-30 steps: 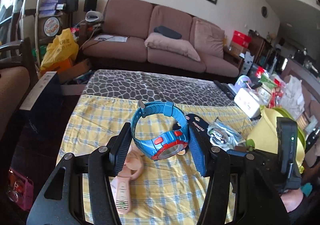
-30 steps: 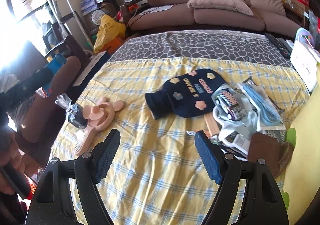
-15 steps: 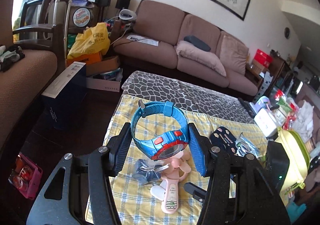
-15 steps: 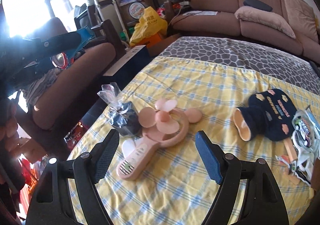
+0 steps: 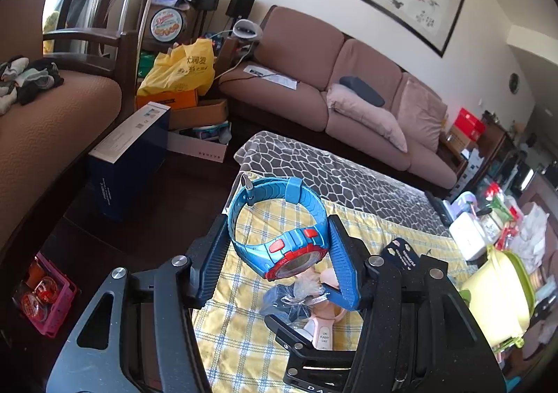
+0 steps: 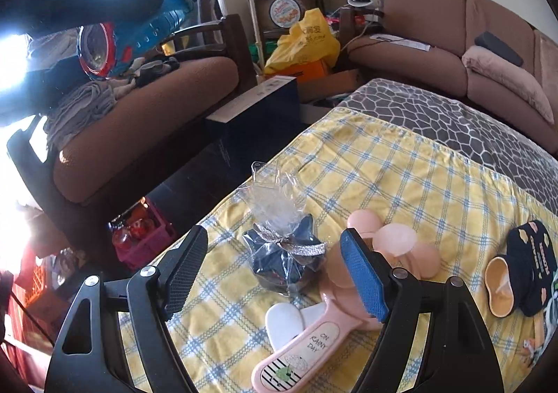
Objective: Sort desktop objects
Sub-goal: 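Carry the blue watch with the left gripper while the right gripper reaches the clear gift bag, then grasp the clear gift bag with the right gripper and lift it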
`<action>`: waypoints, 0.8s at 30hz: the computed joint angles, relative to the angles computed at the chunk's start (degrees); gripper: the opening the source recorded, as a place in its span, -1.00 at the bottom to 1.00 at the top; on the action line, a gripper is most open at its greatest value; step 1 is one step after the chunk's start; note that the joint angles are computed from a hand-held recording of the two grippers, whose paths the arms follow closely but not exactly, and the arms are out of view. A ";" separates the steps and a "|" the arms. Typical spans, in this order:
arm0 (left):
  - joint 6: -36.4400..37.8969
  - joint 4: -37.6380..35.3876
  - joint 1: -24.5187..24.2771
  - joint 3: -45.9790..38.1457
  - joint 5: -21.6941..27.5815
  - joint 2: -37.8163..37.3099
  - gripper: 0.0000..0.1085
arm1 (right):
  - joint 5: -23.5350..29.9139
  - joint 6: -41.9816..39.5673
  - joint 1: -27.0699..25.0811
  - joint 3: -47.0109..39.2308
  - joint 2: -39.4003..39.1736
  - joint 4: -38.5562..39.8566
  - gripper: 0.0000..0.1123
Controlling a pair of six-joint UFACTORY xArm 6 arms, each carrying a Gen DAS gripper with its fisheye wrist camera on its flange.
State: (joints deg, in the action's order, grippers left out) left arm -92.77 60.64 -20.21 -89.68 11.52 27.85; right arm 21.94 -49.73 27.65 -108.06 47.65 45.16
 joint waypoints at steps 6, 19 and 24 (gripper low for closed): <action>-0.32 0.00 0.20 0.12 -0.51 0.07 -0.04 | -0.12 5.12 0.19 -3.69 3.42 -7.83 0.06; 3.73 -3.61 -0.27 -1.42 -0.60 1.32 -0.04 | 5.84 7.42 -1.09 -8.54 5.69 -8.87 -0.09; 4.93 -5.04 -0.88 -2.64 -0.68 2.17 -0.04 | 5.72 3.84 -1.68 -3.63 0.75 -2.03 -0.09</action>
State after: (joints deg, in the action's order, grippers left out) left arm -87.84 55.61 -21.09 -92.32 10.83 30.02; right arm 27.66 -45.89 25.98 -111.69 48.40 43.13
